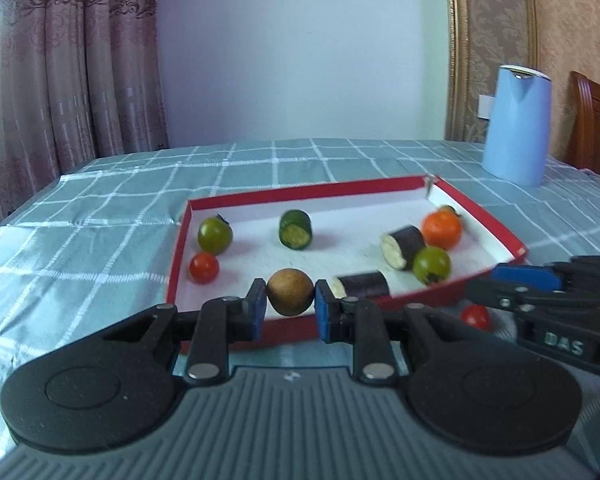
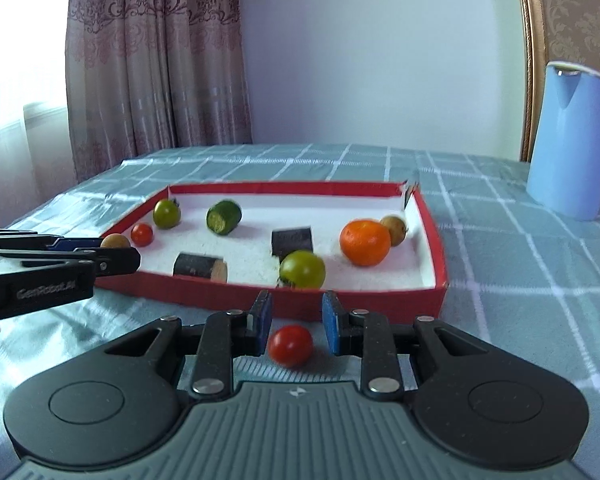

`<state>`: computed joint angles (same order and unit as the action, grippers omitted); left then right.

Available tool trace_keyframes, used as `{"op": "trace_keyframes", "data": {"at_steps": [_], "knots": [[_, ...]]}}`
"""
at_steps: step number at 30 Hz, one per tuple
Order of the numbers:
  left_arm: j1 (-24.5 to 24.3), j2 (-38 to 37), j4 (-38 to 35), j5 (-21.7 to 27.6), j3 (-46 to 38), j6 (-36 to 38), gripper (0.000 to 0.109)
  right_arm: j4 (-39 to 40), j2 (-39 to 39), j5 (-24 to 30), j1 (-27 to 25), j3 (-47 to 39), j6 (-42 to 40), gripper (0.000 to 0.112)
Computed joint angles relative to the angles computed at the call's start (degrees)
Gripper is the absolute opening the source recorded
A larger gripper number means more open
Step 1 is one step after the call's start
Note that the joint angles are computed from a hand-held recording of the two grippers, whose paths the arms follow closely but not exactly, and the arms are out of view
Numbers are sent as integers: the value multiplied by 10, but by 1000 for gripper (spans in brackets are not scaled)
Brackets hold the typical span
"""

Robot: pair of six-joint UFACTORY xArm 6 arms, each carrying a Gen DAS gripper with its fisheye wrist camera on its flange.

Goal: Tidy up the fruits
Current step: 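Grasp the brown round fruit with the left gripper and lift it over the tray, then lower the brown fruit into the tray and open the left gripper while the right holds the tomato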

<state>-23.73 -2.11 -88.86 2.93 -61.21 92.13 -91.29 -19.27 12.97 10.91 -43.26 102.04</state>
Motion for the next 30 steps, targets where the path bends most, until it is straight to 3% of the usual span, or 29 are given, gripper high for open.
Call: {"op": "trace_keyframes", "data": {"at_steps": [7, 13, 26, 30], "knots": [[2, 57, 76, -21, -49, -98, 23, 9, 22, 15, -2, -37, -26, 27], [14, 95, 240, -22, -65, -274, 23, 52, 65, 15, -6, -83, -77, 27], [31, 135, 451, -41, -80, -476, 23, 129, 161, 42, 0, -186, -167, 26], [39, 145, 547, -46, -83, -564, 23, 155, 179, 52, 2, -202, -197, 26]]}}
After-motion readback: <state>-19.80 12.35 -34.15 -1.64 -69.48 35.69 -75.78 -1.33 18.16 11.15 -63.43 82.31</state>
